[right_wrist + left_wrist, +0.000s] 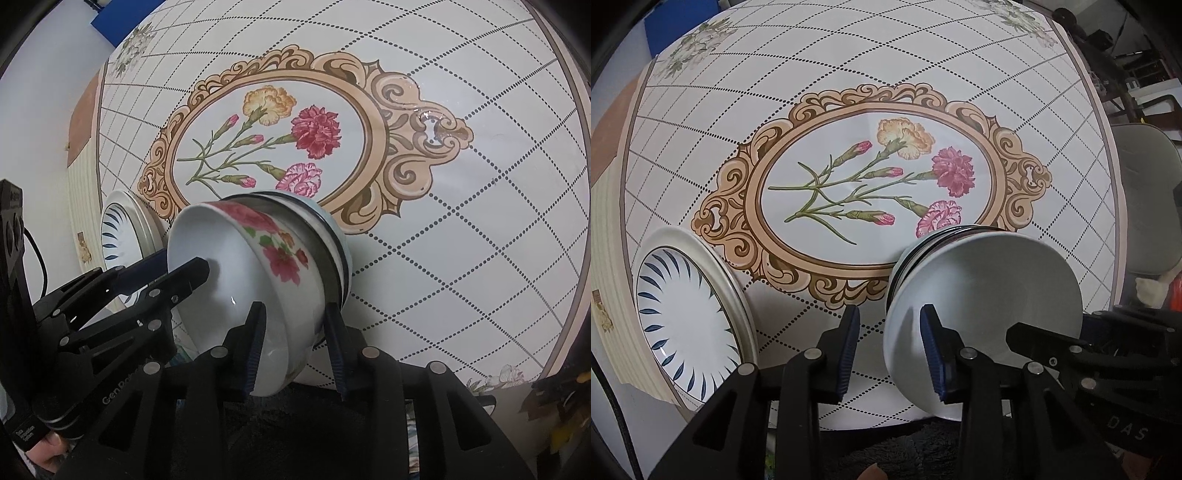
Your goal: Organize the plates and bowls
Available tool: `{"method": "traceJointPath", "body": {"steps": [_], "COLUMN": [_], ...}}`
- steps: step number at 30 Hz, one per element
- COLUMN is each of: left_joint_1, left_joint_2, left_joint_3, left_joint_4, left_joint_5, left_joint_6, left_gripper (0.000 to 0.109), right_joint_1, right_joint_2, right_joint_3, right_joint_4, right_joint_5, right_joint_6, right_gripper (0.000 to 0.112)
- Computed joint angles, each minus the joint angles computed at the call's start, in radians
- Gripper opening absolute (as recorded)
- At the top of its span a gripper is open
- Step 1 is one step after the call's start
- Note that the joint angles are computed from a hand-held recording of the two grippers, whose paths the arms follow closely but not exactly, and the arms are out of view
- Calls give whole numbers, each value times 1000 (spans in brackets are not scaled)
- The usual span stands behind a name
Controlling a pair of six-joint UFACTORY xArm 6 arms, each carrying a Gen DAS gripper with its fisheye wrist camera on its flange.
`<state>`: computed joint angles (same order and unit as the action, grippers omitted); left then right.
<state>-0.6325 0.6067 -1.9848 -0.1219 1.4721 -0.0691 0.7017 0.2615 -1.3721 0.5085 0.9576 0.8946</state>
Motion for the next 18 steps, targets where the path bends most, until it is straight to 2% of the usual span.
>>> {"method": "traceJointPath", "body": {"steps": [5, 10, 11, 12, 13, 14, 15, 16, 17, 18], "left_joint_1": [-1, -4, -3, -4, -2, -1, 7, 18, 25, 35], "left_joint_2": [-15, -28, -35, -39, -48, -64, -77, -86, -90, -96], "left_joint_3": [20, 31, 36, 41, 50, 71, 86, 98, 107, 118], "left_joint_4": [-4, -16, -19, -21, -18, 5, 7, -8, -26, -42], "left_joint_5": [-9, -25, -34, -43, -54, -81, -96, -106, -112, -116], "left_joint_6": [-8, -16, -19, -23, -28, -44, -45, -45, -46, -47], "left_gripper": [31, 31, 34, 43, 61, 73, 79, 91, 95, 96], "right_joint_1": [1, 1, 1, 1, 1, 1, 0, -1, -1, -2], "right_joint_2": [-11, -42, -47, -54, -63, -79, -92, -104, -122, -141], "right_joint_3": [1, 39, 44, 51, 62, 77, 91, 108, 133, 160], "right_joint_4": [-20, -3, -9, -12, -17, -45, -64, -76, -79, -71], "right_joint_5": [28, 11, 11, 5, -3, -5, -12, -28, -51, -76], "right_joint_6": [17, 3, 8, 10, 15, 42, 56, 63, 66, 65], "right_gripper": [37, 37, 39, 48, 56, 68, 83, 90, 101, 103]}}
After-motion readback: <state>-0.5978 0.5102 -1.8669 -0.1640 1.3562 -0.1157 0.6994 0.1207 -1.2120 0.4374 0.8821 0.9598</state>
